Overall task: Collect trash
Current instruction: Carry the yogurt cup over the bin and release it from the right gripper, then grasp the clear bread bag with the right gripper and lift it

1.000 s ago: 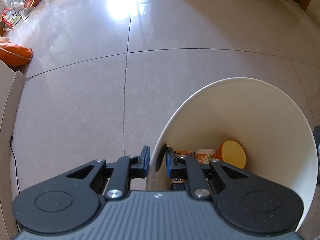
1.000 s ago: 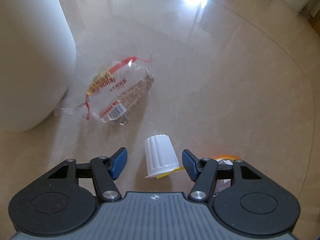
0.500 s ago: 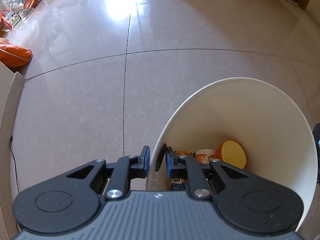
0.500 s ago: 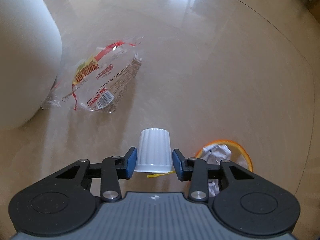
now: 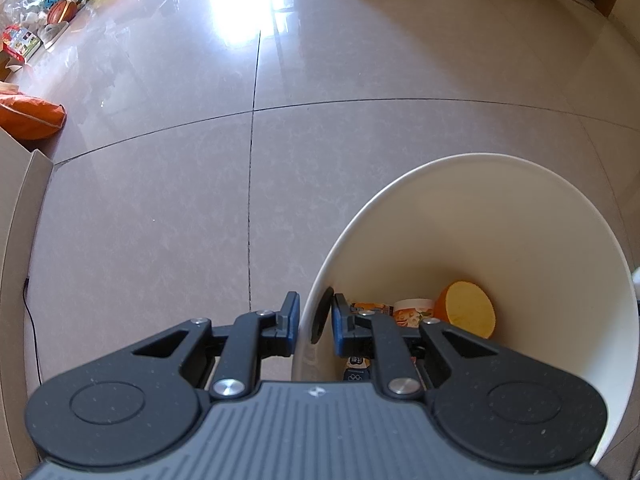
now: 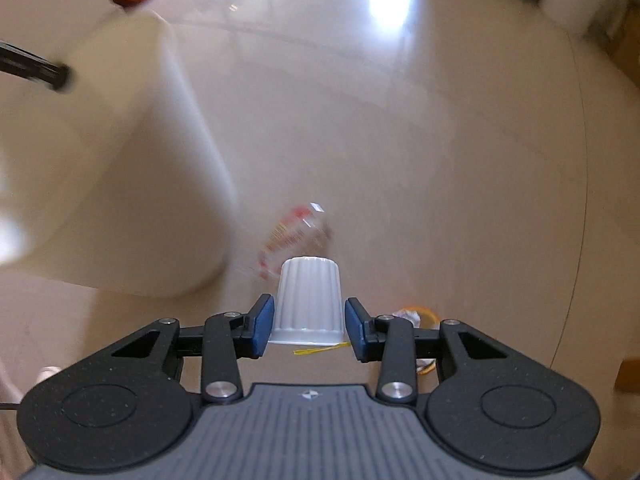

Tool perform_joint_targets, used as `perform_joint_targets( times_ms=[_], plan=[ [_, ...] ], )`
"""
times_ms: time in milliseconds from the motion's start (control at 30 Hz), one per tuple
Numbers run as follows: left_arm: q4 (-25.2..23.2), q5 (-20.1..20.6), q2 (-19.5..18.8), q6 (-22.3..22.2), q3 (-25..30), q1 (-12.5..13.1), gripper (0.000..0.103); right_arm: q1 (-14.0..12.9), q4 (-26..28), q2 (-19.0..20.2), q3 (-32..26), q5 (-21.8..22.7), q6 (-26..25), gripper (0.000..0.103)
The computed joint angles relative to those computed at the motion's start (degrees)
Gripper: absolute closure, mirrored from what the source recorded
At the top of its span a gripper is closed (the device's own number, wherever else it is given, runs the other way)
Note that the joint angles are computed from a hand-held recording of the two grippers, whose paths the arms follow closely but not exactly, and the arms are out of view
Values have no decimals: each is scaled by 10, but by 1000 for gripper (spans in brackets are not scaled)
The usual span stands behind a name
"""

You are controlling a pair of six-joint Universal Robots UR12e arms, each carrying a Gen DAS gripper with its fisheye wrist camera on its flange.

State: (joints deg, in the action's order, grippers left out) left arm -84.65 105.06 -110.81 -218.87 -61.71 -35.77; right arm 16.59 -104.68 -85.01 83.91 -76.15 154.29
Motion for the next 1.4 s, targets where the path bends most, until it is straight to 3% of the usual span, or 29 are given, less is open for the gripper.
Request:
perform_joint_targets(
  times_ms=[233,567,633,733,967,1400],
  plan=[
    [-2,-3,0,5,1,2,88,13,48,0,-71,54,-23,59],
    [11,-6,8,0,-12,3,88,45,57,29,-121,142,-25,59],
    [9,-6,7,1,-10,3,88,51,57,29,-120,145,-38,58],
    [1,-7,4,1,-4,3,88,61,58,32,-124,145,-48,42],
    [3,-8,2,4,-4,4,88,62,35,28,-119,139,-42,29],
    [10,-8,5,5,-10,4,88,23,-62,11,-77,107,47,23]
  ],
)
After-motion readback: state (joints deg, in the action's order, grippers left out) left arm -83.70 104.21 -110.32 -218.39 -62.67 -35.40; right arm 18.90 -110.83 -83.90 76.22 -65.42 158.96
